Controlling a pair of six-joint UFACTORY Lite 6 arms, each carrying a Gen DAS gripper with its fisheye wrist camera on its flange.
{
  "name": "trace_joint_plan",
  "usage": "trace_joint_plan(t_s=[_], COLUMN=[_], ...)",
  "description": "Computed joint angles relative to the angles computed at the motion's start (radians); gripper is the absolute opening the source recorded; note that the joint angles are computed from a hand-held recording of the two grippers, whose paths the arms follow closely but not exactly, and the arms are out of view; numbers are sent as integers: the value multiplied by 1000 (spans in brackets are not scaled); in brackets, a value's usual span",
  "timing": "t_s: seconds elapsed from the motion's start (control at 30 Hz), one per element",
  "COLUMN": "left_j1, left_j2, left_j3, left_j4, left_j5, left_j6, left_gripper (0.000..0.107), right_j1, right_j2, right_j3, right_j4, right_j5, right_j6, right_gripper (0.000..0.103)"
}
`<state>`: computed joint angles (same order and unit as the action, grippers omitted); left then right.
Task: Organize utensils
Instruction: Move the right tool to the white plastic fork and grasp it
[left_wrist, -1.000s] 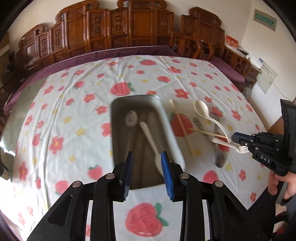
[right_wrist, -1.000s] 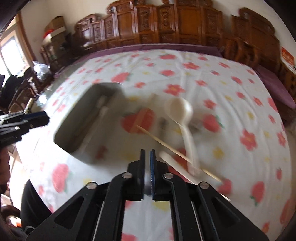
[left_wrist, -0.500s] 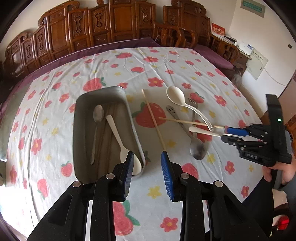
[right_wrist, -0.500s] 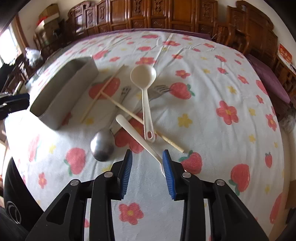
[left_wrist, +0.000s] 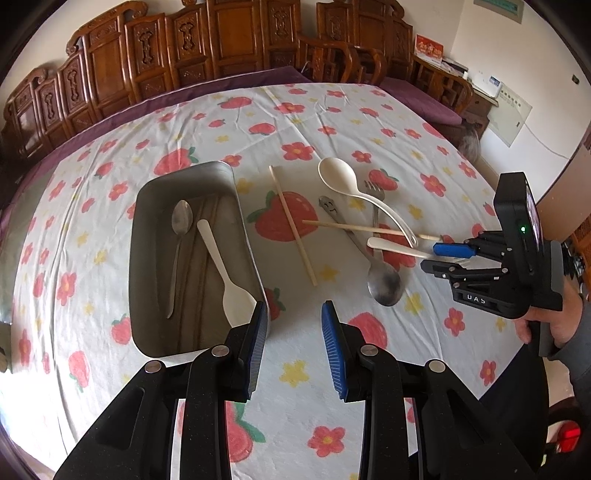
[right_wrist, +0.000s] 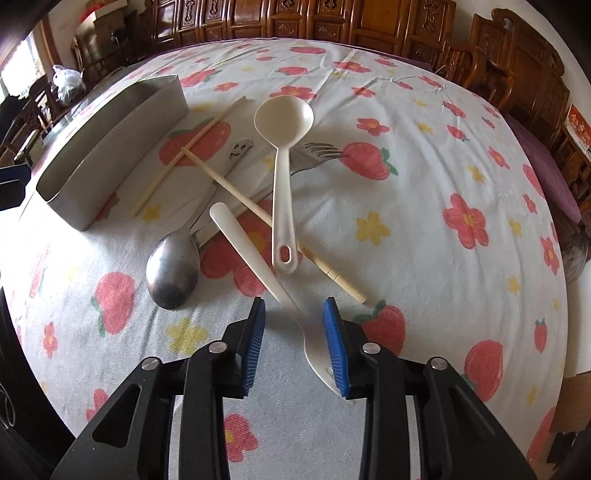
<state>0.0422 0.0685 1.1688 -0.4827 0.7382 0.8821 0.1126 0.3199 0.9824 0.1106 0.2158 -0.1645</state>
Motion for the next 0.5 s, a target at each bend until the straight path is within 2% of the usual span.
trace_joint_plan(t_s=[0.03, 0.07, 0.17, 0.3, 0.5], left_j1=[-3, -12, -30, -65, -143], left_j2=[0, 1, 15, 33, 77], left_j3=[-2, -4, -2, 0, 17], left_j4=[2, 9, 27, 43, 76], left_j5=[-3, -9, -21, -44, -94], left_j6=[-2, -8, -31, -68, -146], left_gripper=[29, 29, 29, 29, 29], right_j1=[-2, -4, -4, -16, -78], right_j2=[-1, 0, -10, -72, -243], right_j3=[-1, 1, -7, -77, -240], right_j4=[4, 0, -29, 70, 455], right_j5=[-1, 3, 15, 15, -2], right_j6=[-5, 1, 32, -59, -414], right_gripper=[22, 16, 7, 7, 7])
